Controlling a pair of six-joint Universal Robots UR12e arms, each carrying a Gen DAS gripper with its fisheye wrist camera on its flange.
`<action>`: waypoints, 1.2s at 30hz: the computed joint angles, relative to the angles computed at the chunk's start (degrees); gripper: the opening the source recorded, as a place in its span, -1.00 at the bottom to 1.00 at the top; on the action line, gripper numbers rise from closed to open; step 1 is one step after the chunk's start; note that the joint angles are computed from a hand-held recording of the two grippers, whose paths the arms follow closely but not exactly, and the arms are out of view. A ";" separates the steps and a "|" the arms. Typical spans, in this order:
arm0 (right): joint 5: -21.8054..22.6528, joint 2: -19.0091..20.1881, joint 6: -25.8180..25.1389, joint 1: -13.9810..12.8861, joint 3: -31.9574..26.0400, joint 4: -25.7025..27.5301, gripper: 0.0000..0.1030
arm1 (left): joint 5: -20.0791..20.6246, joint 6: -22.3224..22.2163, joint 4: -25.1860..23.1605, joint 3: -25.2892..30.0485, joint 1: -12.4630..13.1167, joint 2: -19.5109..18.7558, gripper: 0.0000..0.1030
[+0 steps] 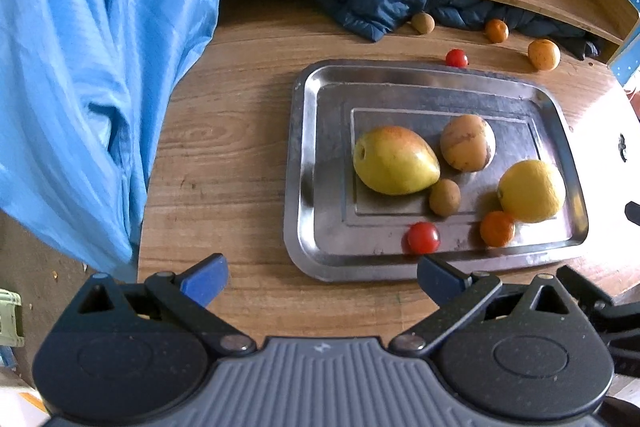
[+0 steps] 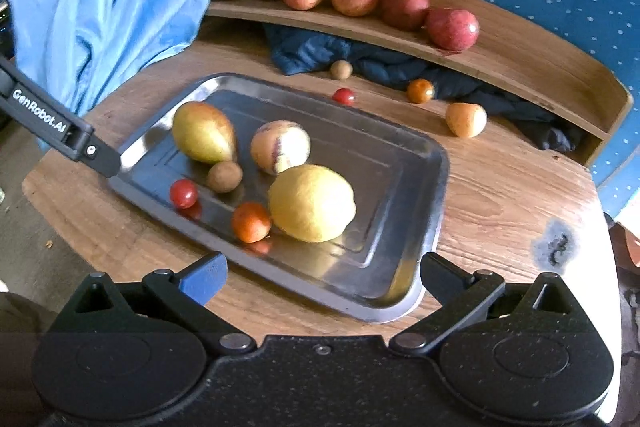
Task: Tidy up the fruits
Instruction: 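Lift both open tools away from the tray, then move both open tools toward the remaining fruits under the shelf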
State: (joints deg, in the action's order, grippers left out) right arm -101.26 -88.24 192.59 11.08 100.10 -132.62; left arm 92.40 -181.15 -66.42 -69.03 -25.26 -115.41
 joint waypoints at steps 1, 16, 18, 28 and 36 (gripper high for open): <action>-0.61 0.08 0.44 -0.06 -0.09 0.14 0.99 | 0.01 0.13 -0.16 0.41 -0.03 -0.29 0.99; -4.36 0.89 3.99 -1.39 -0.46 -0.87 0.99 | -1.29 3.38 -2.57 9.12 -0.27 -6.20 0.99; -4.72 1.20 4.15 -1.68 -0.69 -1.22 0.99 | -1.43 3.66 -2.66 10.45 -0.33 -7.07 0.99; -6.38 3.35 4.56 -2.71 -2.23 -2.38 0.99 | -3.51 2.51 -4.00 18.63 -0.75 -12.72 0.99; -7.75 4.74 3.99 -3.18 -3.57 -0.92 0.99 | -6.63 3.82 -6.38 25.86 -1.27 -17.42 0.99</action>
State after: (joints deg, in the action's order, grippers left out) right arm -109.01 -83.50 196.58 7.91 96.52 -133.54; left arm 85.77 -177.33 -72.80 -43.17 -26.53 -132.83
